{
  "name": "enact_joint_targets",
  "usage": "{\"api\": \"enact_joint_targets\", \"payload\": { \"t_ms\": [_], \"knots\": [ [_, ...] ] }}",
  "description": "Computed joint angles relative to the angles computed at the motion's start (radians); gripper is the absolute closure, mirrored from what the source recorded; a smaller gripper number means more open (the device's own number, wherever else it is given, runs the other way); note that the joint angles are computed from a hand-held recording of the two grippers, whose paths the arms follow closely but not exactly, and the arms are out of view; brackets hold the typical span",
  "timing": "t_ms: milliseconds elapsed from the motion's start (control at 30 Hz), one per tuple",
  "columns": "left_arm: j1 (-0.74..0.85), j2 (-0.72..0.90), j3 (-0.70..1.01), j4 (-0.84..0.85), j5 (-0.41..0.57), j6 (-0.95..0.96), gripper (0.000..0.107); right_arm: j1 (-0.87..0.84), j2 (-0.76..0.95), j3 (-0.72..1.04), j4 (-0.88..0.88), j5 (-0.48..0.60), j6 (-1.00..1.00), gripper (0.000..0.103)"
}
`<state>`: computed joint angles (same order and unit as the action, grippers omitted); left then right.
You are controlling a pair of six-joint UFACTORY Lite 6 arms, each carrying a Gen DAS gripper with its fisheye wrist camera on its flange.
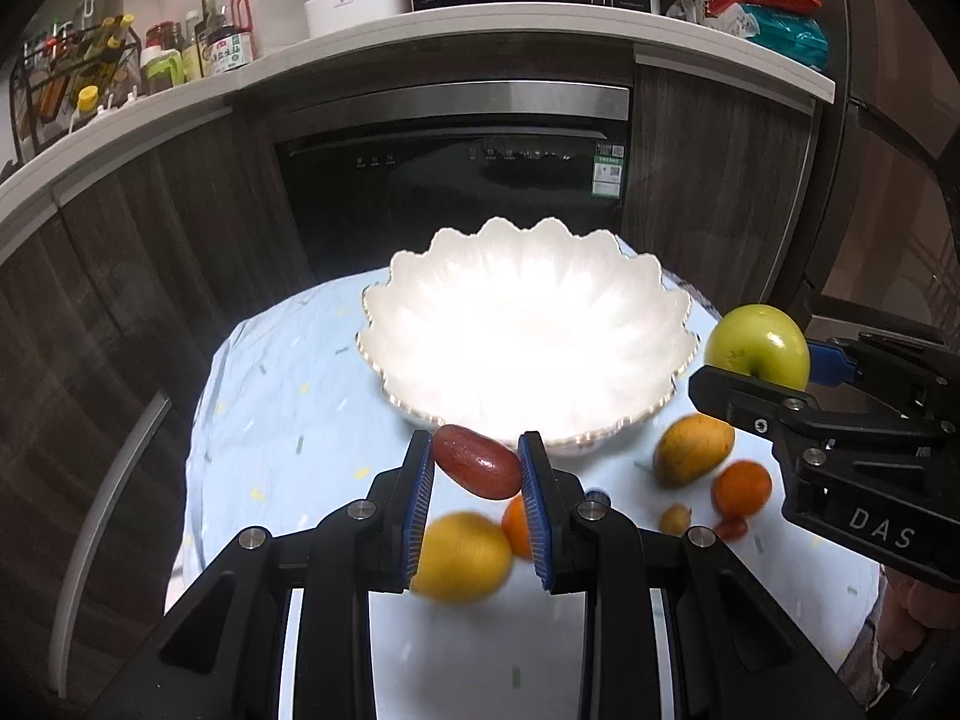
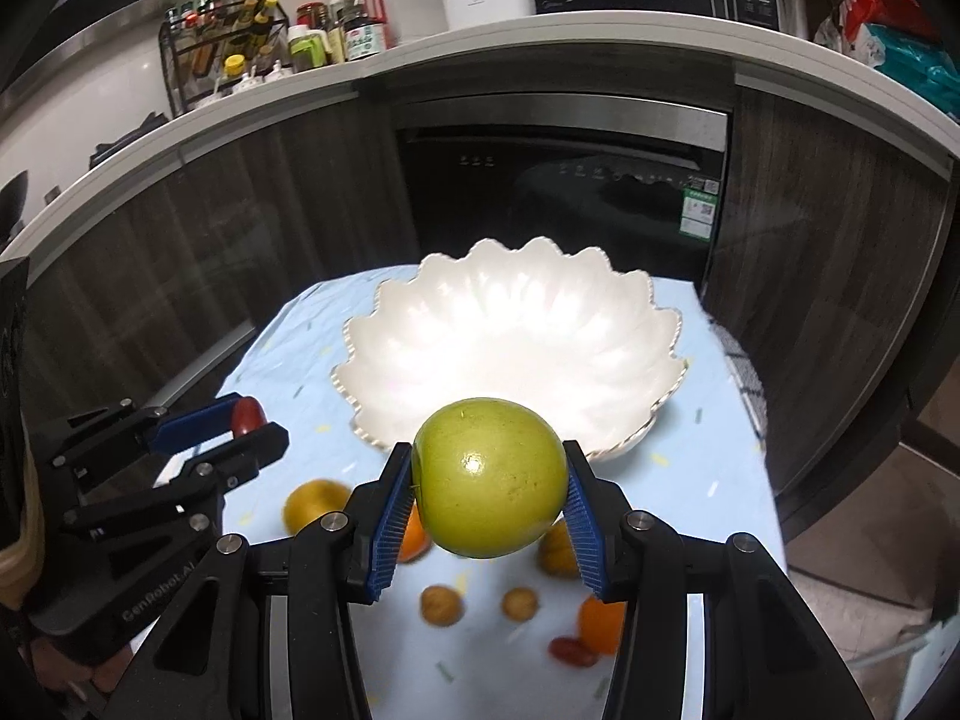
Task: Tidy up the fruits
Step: 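Carry the red date and green apple over the white bowl with both tools, then open both tools to drop the date and apple into the bowl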
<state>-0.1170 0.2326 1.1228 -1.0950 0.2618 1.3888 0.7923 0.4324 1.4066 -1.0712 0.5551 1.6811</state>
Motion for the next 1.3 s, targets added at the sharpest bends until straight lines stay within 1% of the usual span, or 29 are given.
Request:
{"api": "enact_joint_targets", "payload": {
  "t_ms": [267, 400, 533, 800, 1133, 1167, 1233, 1267, 1300],
  "knots": [
    [-0.036, 0.156, 0.183, 0.089, -0.011, -0.105, 0.078, -0.076, 0.039, 0.025, -0.009, -0.022, -0.022, 0.055],
    [-0.040, 0.240, 0.284, 0.130, 0.014, -0.162, 0.078, -0.108, 0.070, 0.054, -0.002, -0.040, -0.044, 0.055],
    [-0.051, 0.301, 0.354, 0.183, 0.007, -0.220, 0.078, -0.137, 0.106, 0.087, 0.015, -0.058, -0.069, 0.055],
    [-0.060, 0.423, 0.490, 0.343, 0.032, -0.386, 0.078, -0.178, 0.184, 0.161, 0.095, -0.083, -0.163, 0.055],
    [-0.069, 0.519, 0.597, 0.479, 0.070, -0.530, 0.077, -0.206, 0.249, 0.210, 0.213, -0.107, -0.273, 0.055],
    [-0.069, 0.525, 0.605, 0.488, 0.074, -0.538, 0.075, -0.208, 0.252, 0.213, 0.224, -0.110, -0.283, 0.055],
    [-0.070, 0.532, 0.610, 0.518, 0.072, -0.568, 0.065, -0.212, 0.258, 0.214, 0.237, -0.116, -0.292, 0.054],
    [-0.071, 0.531, 0.608, 0.522, 0.066, -0.572, 0.057, -0.216, 0.262, 0.217, 0.251, -0.118, -0.304, 0.054],
    [-0.070, 0.527, 0.599, 0.514, 0.057, -0.564, 0.052, -0.219, 0.264, 0.219, 0.266, -0.122, -0.314, 0.050]
  ]
}}
